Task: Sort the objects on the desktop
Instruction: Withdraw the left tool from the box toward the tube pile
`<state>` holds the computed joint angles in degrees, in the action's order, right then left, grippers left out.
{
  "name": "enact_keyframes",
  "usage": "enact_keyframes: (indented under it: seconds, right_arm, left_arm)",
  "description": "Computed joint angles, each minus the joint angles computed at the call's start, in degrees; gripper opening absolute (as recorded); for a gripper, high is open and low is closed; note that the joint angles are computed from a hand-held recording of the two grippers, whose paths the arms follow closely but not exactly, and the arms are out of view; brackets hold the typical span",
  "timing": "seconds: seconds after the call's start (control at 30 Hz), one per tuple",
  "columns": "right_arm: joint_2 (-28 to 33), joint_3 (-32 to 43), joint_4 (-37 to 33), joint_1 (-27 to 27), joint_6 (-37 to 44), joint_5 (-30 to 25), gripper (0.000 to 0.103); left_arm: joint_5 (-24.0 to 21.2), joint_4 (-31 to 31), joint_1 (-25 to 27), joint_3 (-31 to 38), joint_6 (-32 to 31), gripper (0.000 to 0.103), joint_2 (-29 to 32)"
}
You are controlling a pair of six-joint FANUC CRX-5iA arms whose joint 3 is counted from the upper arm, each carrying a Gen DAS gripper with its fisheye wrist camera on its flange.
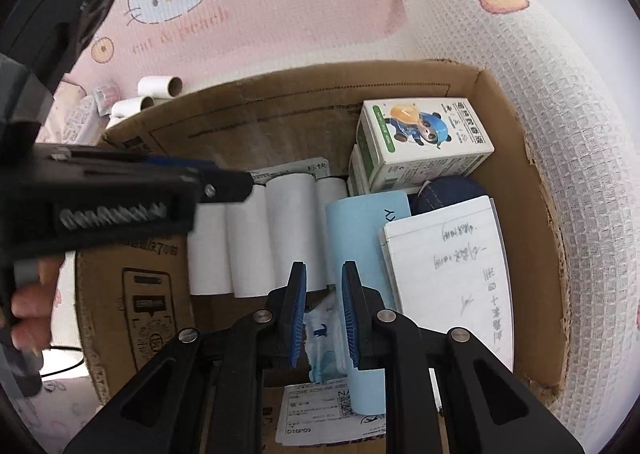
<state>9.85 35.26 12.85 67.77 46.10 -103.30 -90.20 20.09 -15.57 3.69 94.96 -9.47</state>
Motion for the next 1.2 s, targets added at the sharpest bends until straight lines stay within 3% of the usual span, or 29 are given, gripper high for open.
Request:
enact_keyframes:
  seconds: [0.17,0.37,0.47,0.6,0.77,1.0,1.2]
  right_arm:
    - [0.13,0.82,0.45,1.33,-0.46,0.3,0.015]
    - [-2.45,-2.98,2.6,4.26,-5.72,5.75,0.015]
    - [-3.13,-4.51,6.0,6.72,-10.39,5.89,0.015]
    - [-2.03,-4.77,12.84,11.03,-14.6,3.25,0.015]
    - [-0.04,-3.55,18.88,16.22,-17.83,0.94,0.015]
    - [7.78,6.23,25.79,20.22,-9.35,-6.99,0.015]
    - [13.39,13.9,28.13,21.46,-2.6,-9.29,0.015]
  left_arm:
    - [1.34,0.94,1.85,0.76,-2.89,0.035,-0.9]
    - [9.35,-5.57,-2.17,-0.62,-3.88,0.036,-5.49]
    - [10.03,-2.73,-0.47,-3.12,-8.34,0.043,-7.48]
    - [13.23,6.19,5.79,-10.14,-14.13,0.052,-13.17]
    - [12.68,9.9,11.2,-13.75,-17.98,0.053,-17.81]
    - [12.03,18.48,22.06,-21.28,-31.64,0.056,-26.88]
    - [5.66,26.12,35.24,-27.47,-41.47,0.058,-32.93]
